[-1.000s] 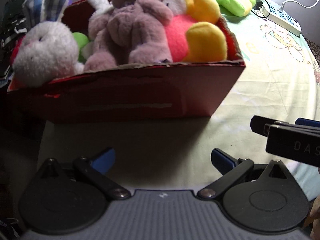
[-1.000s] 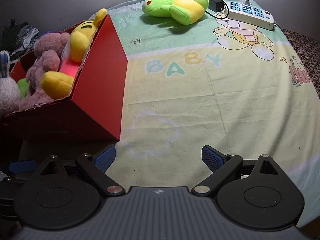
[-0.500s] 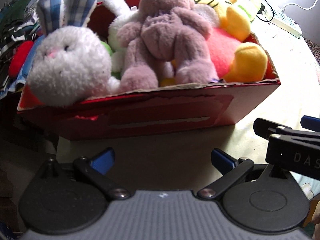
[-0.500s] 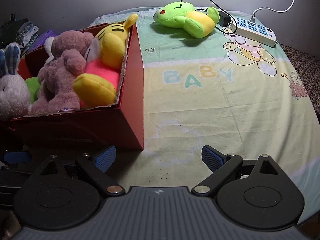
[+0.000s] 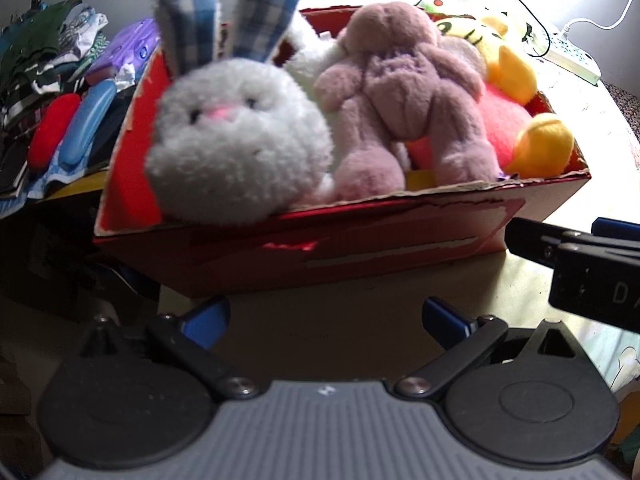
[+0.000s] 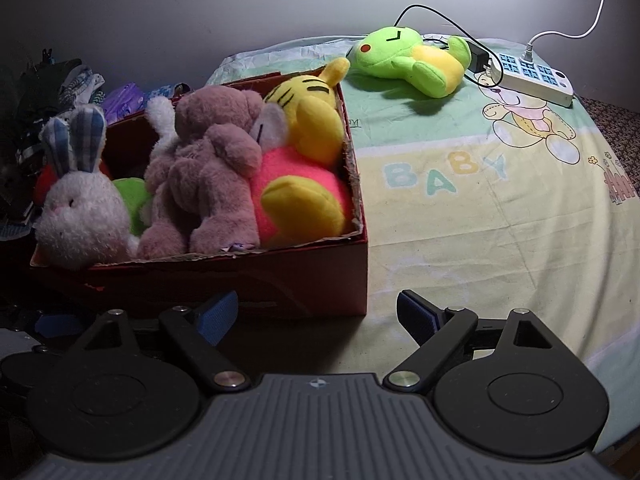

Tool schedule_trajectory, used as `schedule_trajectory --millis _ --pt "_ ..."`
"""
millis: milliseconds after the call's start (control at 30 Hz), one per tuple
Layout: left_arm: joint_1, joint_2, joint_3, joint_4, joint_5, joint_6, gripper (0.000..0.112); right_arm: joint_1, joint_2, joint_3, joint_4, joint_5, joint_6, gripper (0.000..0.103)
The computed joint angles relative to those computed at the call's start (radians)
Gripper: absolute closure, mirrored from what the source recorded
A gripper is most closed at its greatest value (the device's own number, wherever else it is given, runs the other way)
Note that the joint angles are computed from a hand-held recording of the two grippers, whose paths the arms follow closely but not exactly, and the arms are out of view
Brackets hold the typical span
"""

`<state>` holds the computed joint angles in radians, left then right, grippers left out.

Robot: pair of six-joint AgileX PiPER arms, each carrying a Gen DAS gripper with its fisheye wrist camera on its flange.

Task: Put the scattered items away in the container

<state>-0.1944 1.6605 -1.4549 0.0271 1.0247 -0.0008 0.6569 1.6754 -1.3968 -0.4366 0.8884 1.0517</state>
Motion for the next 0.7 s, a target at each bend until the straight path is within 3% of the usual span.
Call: schedule_trajectory --millis 333,700 --pt "0.123 -0.084 0.045 -0.11 -0.026 0.178 0.01 0.064 0.015 -0.131 -0.048 0.094 0.027 0.016" --pt "0.176 -0.001 -0.182 -0.112 0.095 0.225 0.01 0.041 0.047 -0.25 -0.031 0.1 0.003 0.016"
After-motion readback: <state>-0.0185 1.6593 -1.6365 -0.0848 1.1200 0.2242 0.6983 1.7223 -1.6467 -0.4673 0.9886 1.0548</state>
